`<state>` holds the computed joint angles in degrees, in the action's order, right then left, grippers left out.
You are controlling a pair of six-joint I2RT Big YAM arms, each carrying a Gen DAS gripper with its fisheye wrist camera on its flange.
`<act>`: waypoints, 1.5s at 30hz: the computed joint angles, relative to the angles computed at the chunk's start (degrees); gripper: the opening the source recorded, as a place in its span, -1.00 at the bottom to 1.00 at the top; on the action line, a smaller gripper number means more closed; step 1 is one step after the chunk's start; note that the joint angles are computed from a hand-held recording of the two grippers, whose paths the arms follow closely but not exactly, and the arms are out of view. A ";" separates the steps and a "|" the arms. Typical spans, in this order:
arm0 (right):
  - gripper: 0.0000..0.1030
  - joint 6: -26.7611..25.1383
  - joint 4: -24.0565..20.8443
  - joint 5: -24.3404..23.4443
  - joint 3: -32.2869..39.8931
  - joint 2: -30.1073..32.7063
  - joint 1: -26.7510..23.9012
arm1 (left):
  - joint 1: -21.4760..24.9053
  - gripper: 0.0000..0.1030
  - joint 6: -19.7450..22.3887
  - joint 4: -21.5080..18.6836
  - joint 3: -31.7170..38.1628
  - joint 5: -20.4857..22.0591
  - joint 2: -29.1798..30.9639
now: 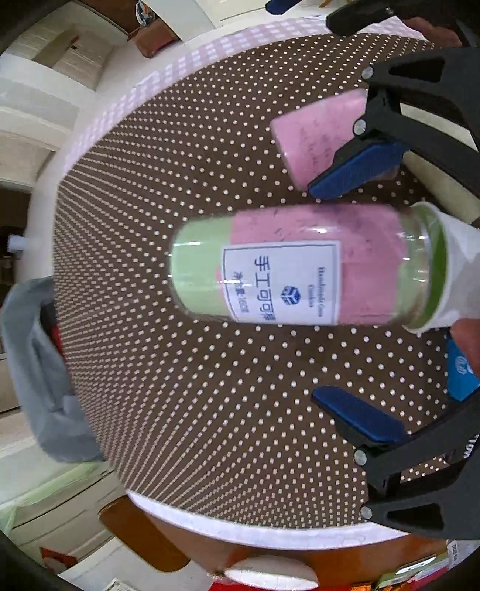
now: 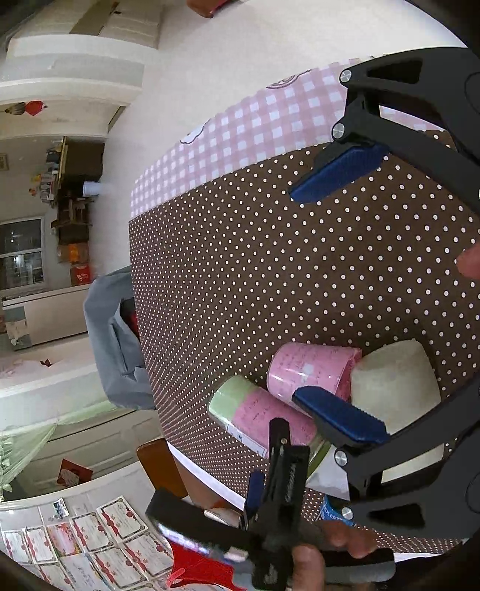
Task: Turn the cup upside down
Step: 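Move the left tool down to the lying clear jar and close on it, then lift the clear jar with the left tool and carry it toward the right tool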
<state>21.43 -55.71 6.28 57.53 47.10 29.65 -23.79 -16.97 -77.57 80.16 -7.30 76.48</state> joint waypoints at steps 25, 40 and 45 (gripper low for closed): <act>0.89 1.81 -1.29 2.04 0.60 -3.13 -0.05 | 1.59 0.32 -0.75 4.02 3.72 3.94 -5.97; 0.89 13.01 -10.82 16.54 -1.44 -15.22 21.43 | -14.78 0.32 -11.83 1.13 -8.01 -3.78 -25.77; 0.89 19.38 -15.16 23.76 -2.46 -18.03 31.39 | -24.97 0.32 -21.66 -1.49 -12.26 -9.40 -31.49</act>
<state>40.81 -70.87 30.04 55.07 29.07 61.04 -48.76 -38.63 -79.07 67.90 -16.70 44.98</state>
